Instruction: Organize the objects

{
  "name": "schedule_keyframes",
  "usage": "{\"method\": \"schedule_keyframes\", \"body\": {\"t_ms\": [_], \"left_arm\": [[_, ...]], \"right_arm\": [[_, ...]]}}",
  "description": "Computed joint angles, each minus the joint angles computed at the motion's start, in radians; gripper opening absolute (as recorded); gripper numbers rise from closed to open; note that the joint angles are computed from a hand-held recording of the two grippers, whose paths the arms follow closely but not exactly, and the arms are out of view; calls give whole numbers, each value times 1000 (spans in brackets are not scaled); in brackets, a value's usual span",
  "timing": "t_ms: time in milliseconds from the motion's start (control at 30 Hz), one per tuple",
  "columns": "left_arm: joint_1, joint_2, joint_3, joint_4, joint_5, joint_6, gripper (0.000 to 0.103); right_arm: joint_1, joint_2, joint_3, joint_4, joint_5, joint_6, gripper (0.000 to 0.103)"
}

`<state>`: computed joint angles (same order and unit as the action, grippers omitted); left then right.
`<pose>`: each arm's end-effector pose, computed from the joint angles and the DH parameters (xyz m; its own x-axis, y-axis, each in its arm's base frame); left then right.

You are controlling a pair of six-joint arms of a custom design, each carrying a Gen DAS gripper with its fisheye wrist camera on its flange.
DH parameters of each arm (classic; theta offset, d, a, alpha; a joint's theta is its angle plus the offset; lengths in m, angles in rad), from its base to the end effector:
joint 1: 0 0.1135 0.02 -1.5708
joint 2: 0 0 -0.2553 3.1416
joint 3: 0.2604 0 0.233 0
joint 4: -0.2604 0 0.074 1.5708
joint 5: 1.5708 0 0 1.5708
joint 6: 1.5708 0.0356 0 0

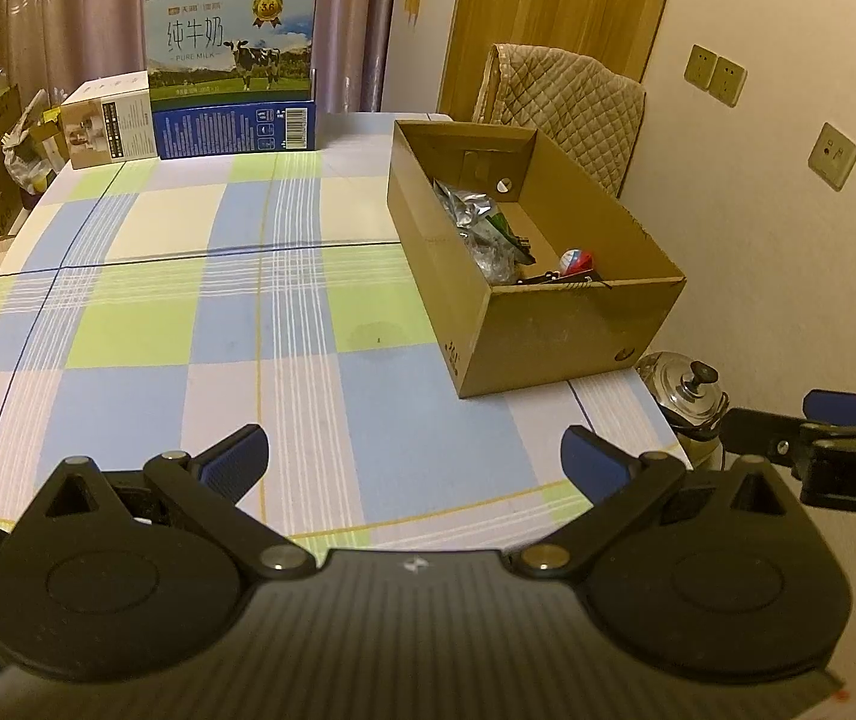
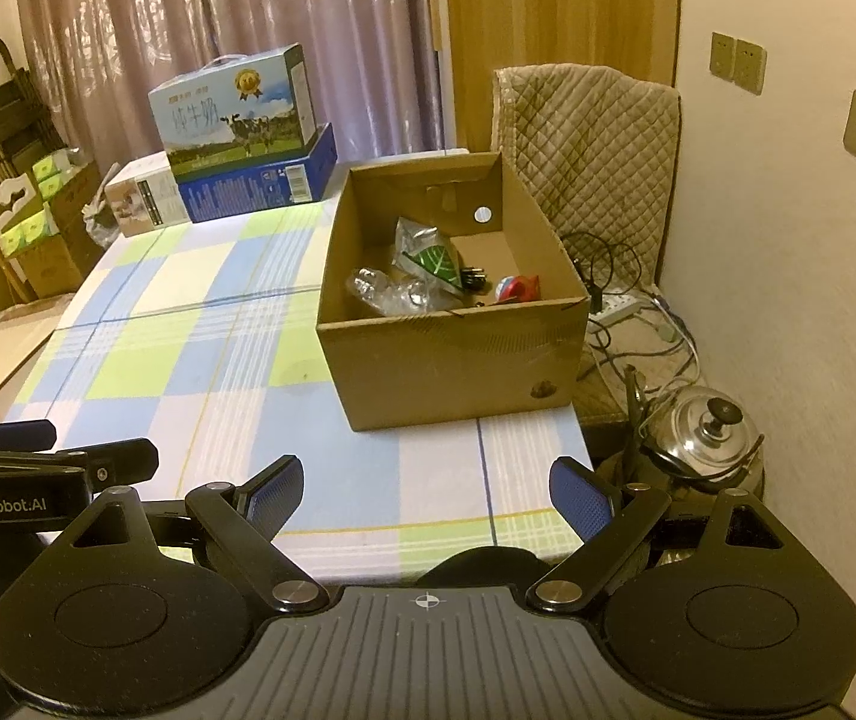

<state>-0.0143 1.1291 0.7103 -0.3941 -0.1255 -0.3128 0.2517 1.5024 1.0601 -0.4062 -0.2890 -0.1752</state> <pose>0.2161 0.0014 0.2281 -0.6689 -0.2958 -0.6820 -0.2918 0.9483 -0.1250 0.2911 0.0853 0.2449 -0.6421 -0.3376 -0.6883 -0.5414 0.8353 0.0953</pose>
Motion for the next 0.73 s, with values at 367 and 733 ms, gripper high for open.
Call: {"method": "schedule_keyframes", "body": {"t_ms": [367, 733], "left_arm": [[-8, 7, -5, 11, -2, -11, 102], [-16, -4, -23, 34, -6, -24, 102]], "right_arm": [[3, 13, 5, -6, 4, 4, 87], [4, 22, 6, -2, 6, 6, 87]]}}
